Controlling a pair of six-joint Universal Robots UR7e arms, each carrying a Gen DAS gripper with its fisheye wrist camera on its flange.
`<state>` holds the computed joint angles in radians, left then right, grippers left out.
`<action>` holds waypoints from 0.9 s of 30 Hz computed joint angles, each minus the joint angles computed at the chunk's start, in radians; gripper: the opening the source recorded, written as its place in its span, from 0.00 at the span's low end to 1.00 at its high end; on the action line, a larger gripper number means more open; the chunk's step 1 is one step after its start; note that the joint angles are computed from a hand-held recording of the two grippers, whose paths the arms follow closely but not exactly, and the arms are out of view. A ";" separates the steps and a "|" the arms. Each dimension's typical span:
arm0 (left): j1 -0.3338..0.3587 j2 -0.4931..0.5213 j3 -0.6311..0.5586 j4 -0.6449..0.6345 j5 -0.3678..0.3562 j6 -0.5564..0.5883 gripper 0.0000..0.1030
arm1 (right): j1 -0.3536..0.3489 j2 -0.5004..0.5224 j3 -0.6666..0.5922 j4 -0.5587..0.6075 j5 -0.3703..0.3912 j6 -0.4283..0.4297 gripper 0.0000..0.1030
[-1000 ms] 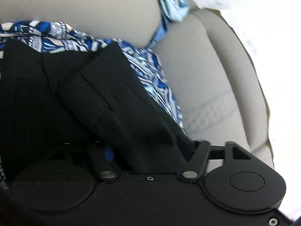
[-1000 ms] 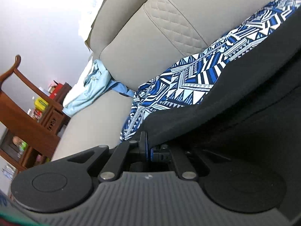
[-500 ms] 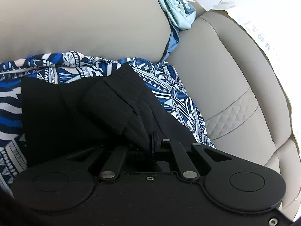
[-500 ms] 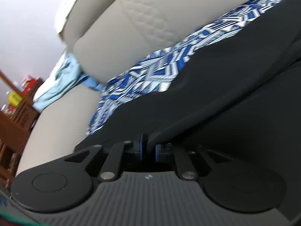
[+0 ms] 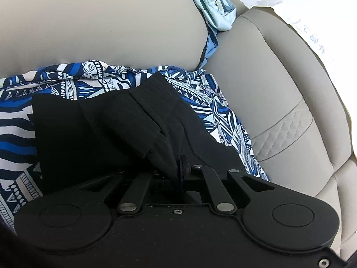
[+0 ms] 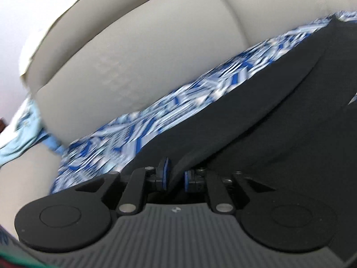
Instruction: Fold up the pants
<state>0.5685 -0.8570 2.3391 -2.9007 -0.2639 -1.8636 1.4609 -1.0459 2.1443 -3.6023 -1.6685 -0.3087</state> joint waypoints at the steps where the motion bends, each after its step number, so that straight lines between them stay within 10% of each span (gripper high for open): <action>1: 0.000 -0.003 0.001 0.013 -0.003 -0.006 0.05 | -0.004 0.003 -0.019 -0.005 -0.017 -0.004 0.35; 17: 0.007 -0.027 -0.010 0.127 -0.011 -0.051 0.06 | -0.097 0.114 -0.571 0.177 -0.351 -0.026 0.34; 21: 0.010 -0.039 -0.032 0.228 -0.013 -0.097 0.06 | -0.120 0.155 -0.702 0.246 -0.372 -0.037 0.28; 22: 0.010 -0.042 -0.037 0.247 -0.015 -0.105 0.06 | -0.127 0.153 -0.721 0.273 -0.366 -0.034 0.02; 27: 0.009 -0.064 -0.058 0.346 -0.026 -0.143 0.05 | -0.164 0.087 -0.693 0.333 -0.234 -0.002 0.02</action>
